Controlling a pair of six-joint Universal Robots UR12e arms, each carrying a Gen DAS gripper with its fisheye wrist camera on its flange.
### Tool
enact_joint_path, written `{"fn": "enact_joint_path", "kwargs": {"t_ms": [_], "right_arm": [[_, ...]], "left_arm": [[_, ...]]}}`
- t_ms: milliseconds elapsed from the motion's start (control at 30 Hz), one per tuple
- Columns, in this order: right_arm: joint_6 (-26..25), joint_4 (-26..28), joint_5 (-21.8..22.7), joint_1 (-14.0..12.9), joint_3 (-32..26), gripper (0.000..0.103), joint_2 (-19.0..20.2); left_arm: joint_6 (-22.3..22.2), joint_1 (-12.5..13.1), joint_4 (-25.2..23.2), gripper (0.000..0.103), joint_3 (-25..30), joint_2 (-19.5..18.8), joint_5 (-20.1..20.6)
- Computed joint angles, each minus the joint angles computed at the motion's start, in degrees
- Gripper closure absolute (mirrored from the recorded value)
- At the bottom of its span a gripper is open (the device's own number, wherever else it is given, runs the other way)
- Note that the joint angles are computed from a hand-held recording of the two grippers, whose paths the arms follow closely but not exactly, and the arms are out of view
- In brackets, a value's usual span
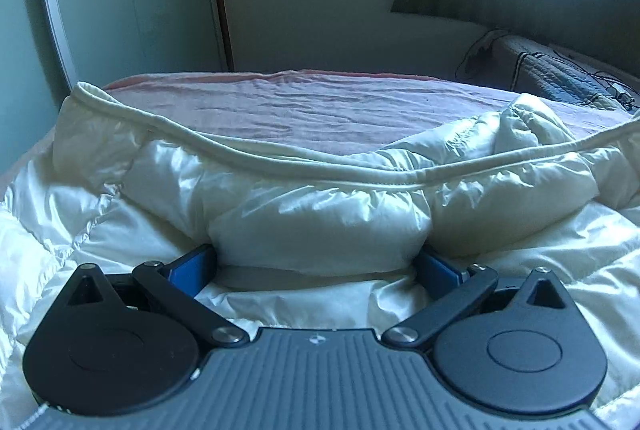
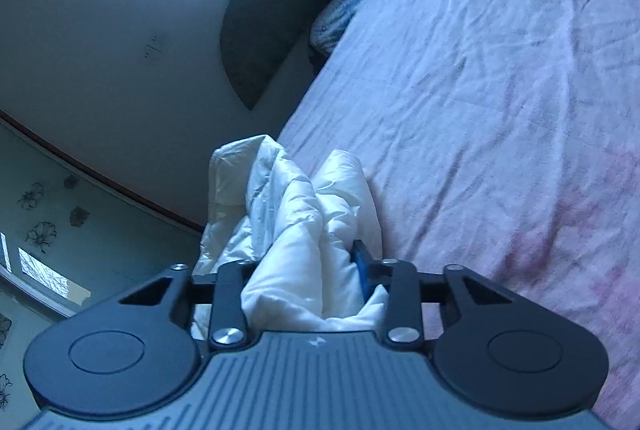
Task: Fold small clothes
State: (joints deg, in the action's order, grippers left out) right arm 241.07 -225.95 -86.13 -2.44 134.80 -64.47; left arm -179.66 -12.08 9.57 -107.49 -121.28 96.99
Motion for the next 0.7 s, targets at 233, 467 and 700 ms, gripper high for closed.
{"fn": "enact_joint_path", "kwargs": {"t_ms": [233,467,700], "right_arm": [[-6.93,-0.69,-0.77,2.60,-2.35,0.078,-2.17],[-11.83,-1.22,1.76,4.66,-5.38,0.078,-2.64],[-13.18,-1.48,4.45,5.97,-7.25,0.078,-2.27]], "left_arm": [[0.72,0.05,3.64,0.000,-0.92,-0.61,-0.41],[0.70,0.22,4.55,0.000,-1.32,-0.65,-0.81],[0.77,0.31,3.83,0.001,-1.27,-0.44,-1.08]]}}
